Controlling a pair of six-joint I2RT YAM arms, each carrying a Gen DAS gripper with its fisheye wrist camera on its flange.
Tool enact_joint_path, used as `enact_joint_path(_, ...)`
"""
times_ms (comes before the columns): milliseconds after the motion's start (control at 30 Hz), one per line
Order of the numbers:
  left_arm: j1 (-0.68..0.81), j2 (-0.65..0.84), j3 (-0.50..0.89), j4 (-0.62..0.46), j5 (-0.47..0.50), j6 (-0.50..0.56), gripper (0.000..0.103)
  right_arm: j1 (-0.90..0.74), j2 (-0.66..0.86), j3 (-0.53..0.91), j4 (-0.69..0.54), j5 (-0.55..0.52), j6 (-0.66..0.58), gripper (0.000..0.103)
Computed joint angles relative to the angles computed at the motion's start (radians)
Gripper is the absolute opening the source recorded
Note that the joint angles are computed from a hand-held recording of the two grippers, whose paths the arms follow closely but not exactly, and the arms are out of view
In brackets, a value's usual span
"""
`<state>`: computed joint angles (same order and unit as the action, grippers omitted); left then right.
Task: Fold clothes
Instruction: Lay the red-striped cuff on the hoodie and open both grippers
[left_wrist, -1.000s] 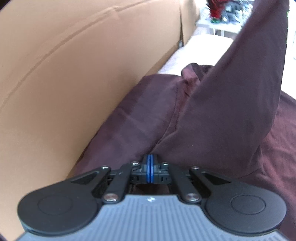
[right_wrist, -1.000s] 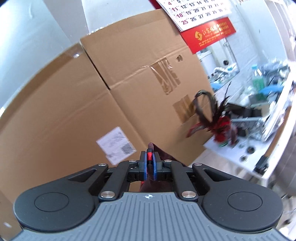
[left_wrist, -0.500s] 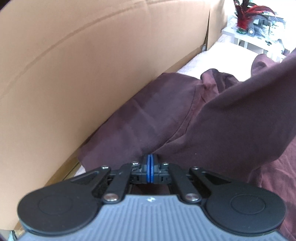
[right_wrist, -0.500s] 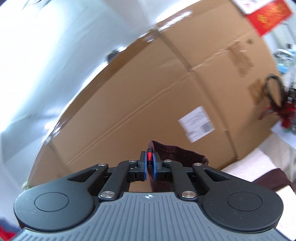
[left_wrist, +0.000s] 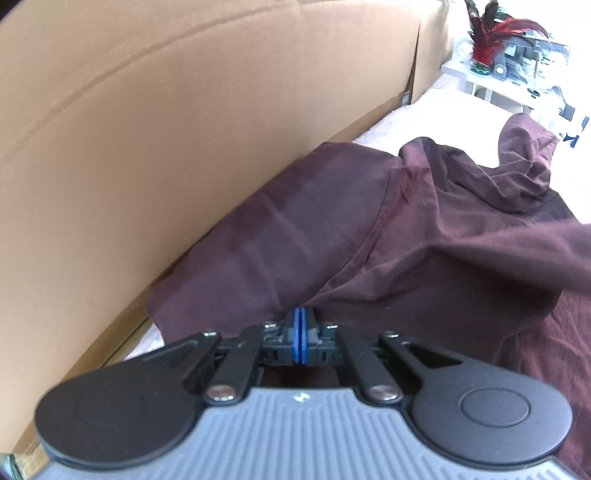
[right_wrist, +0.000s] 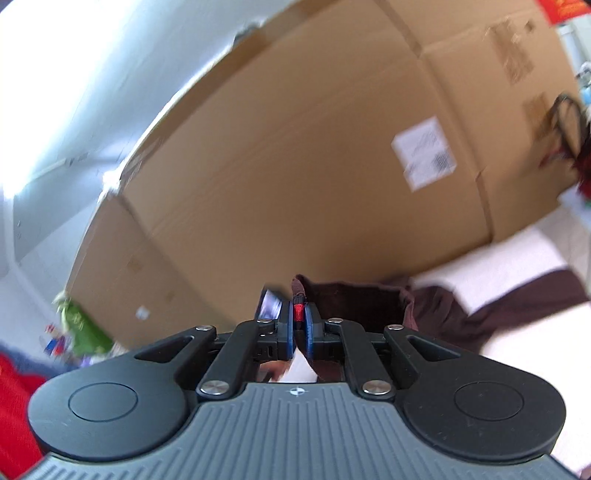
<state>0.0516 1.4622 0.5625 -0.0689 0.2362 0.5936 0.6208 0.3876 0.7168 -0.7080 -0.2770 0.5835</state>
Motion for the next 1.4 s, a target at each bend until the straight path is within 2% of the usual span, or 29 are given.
enact_joint_path(167,0.036,0.004,-0.002,0.002,0.053,0.023,0.000,0.399,-0.025,-0.029,0.058,0.237,0.165,0.008)
enact_joint_path(300,0.065,0.014,-0.001,0.004,0.095,0.035,0.000,0.679,-0.009,-0.021,0.040,0.436,0.285,0.008)
enact_joint_path(433,0.092,0.019,0.010,-0.014,0.137,0.045,0.002,0.865,0.028,-0.048,0.030,0.534,0.415,0.008)
enact_joint_path(567,0.116,0.013,0.008,-0.020,0.158,0.059,0.006,0.980,0.065,-0.111,0.057,0.564,0.518,0.008)
enact_joint_path(667,0.122,-0.001,-0.005,-0.010,0.160,0.071,0.008,1.052,0.141,-0.134,0.067,0.588,0.543,0.008)
enact_joint_path(767,0.127,-0.034,-0.031,0.008,0.158,0.075,0.013,1.089,0.210,-0.160,0.095,0.583,0.532,0.008)
enact_joint_path(967,0.198,-0.125,-0.058,-0.032,0.191,0.077,0.020,1.017,0.226,-0.270,0.267,0.420,0.498,0.008)
enact_joint_path(1200,0.219,-0.367,-0.149,-0.139,0.138,0.024,0.025,0.916,0.418,-0.219,0.190,0.367,0.397,0.008)
enact_joint_path(1300,0.179,-0.482,-0.189,-0.212,0.133,-0.022,0.025,0.868,0.466,-0.216,0.181,0.327,0.353,0.008)
enact_joint_path(1400,0.082,-0.592,-0.235,-0.273,0.083,-0.048,0.029,0.842,0.497,-0.212,0.202,0.289,0.295,0.008)
